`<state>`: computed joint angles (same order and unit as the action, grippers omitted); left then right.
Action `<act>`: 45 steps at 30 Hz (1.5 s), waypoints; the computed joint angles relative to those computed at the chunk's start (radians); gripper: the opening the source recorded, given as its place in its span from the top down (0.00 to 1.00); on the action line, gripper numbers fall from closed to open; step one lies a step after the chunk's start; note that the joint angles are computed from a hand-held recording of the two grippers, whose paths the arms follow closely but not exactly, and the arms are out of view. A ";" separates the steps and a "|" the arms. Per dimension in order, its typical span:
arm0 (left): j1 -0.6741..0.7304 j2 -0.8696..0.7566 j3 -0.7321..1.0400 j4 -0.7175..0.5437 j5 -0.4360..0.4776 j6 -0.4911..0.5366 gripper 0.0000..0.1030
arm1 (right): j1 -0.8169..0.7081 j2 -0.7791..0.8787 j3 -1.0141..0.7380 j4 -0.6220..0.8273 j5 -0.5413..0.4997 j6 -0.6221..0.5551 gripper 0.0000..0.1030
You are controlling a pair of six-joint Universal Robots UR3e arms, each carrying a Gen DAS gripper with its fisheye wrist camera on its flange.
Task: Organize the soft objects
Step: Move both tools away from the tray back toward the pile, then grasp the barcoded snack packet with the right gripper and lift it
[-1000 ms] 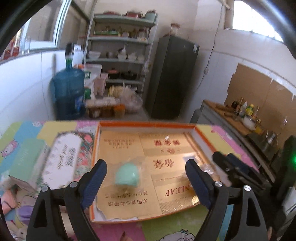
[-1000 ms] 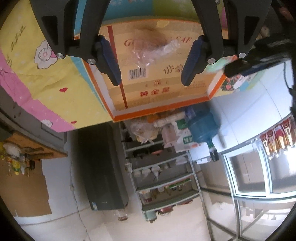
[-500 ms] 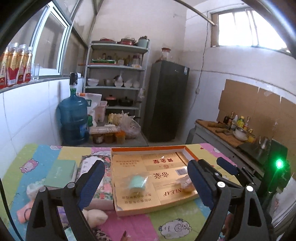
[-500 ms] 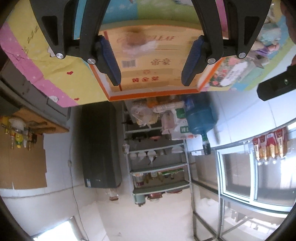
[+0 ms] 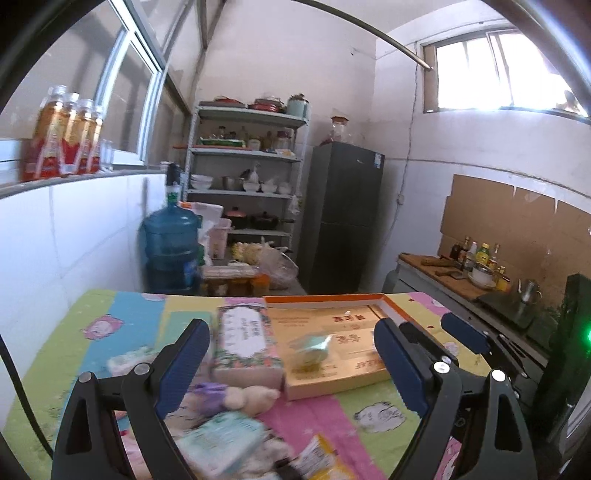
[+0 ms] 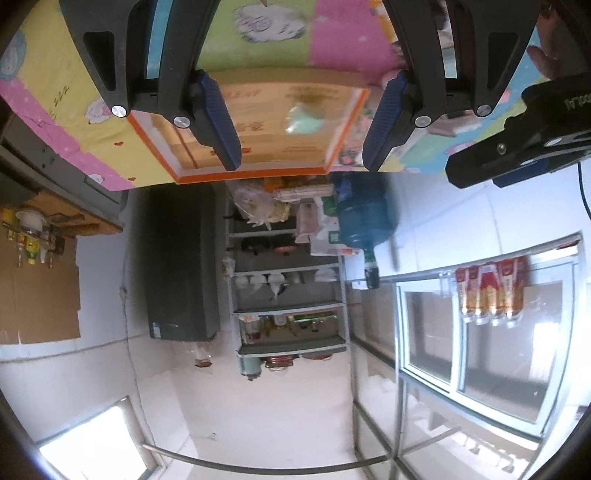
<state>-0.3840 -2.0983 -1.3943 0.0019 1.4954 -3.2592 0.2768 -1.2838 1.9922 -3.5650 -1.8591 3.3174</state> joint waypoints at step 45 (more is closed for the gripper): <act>0.657 0.424 -1.133 0.601 -0.468 0.121 0.12 | 0.486 0.296 -0.161 0.085 -0.272 0.155 0.32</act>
<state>0.2728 -1.6748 -2.5271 0.6028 1.0275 -3.1379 0.7632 -0.9878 1.8316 -3.4795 -2.1308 3.4722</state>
